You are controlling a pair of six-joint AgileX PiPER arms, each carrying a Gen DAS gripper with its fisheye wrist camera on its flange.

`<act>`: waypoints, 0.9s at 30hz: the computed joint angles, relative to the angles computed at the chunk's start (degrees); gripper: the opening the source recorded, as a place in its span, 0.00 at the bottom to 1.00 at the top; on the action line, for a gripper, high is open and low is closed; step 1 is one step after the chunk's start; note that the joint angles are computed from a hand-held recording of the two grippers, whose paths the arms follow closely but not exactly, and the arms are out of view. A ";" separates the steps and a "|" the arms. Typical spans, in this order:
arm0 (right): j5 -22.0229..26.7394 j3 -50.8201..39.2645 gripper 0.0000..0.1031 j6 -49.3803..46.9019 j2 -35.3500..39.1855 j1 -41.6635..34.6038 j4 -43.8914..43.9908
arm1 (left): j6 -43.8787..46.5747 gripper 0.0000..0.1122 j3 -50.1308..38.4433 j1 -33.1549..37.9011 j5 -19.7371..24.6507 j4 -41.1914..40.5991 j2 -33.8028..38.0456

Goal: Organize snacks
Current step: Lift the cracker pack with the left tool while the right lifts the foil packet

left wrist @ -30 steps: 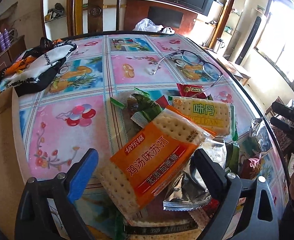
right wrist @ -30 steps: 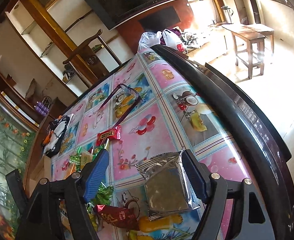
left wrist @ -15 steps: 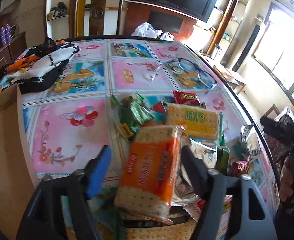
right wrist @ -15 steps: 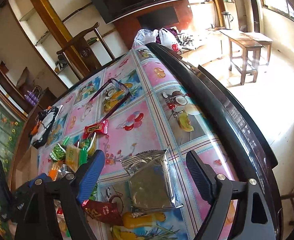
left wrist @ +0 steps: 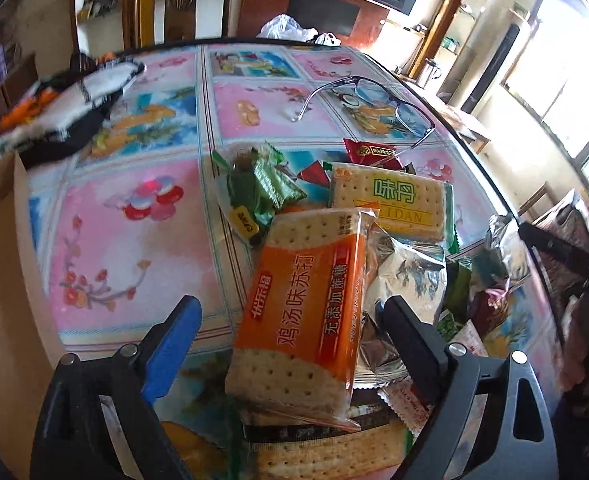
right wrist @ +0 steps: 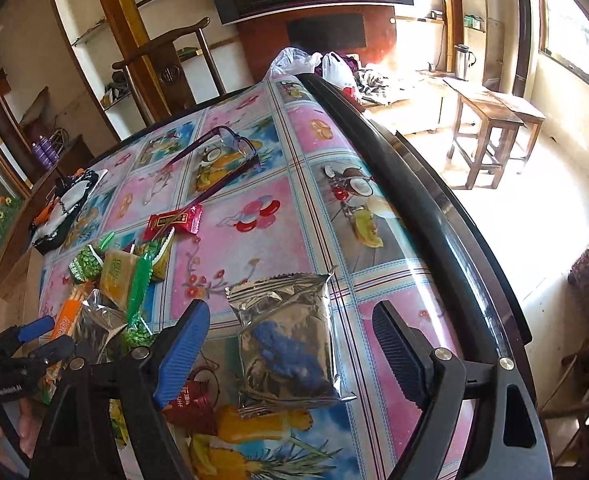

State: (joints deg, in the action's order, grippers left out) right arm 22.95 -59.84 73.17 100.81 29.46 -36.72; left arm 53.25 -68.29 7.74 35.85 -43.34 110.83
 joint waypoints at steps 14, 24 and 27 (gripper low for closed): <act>7.21 -3.22 0.84 -1.01 3.30 3.60 -2.91 | 6.72 0.51 4.65 -0.96 -0.36 -9.79 -1.93; 15.04 -8.02 0.60 -4.43 8.82 7.54 -5.58 | 3.84 0.70 3.35 -1.13 -1.71 -7.86 -0.07; 15.52 -7.98 0.60 -4.04 8.86 8.04 -6.17 | 1.96 0.48 5.17 -3.28 -7.27 -4.82 -1.34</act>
State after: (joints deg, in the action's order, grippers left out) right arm 38.47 -67.83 69.13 109.66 37.51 -42.89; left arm 55.21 -63.11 4.46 28.58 -48.16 109.49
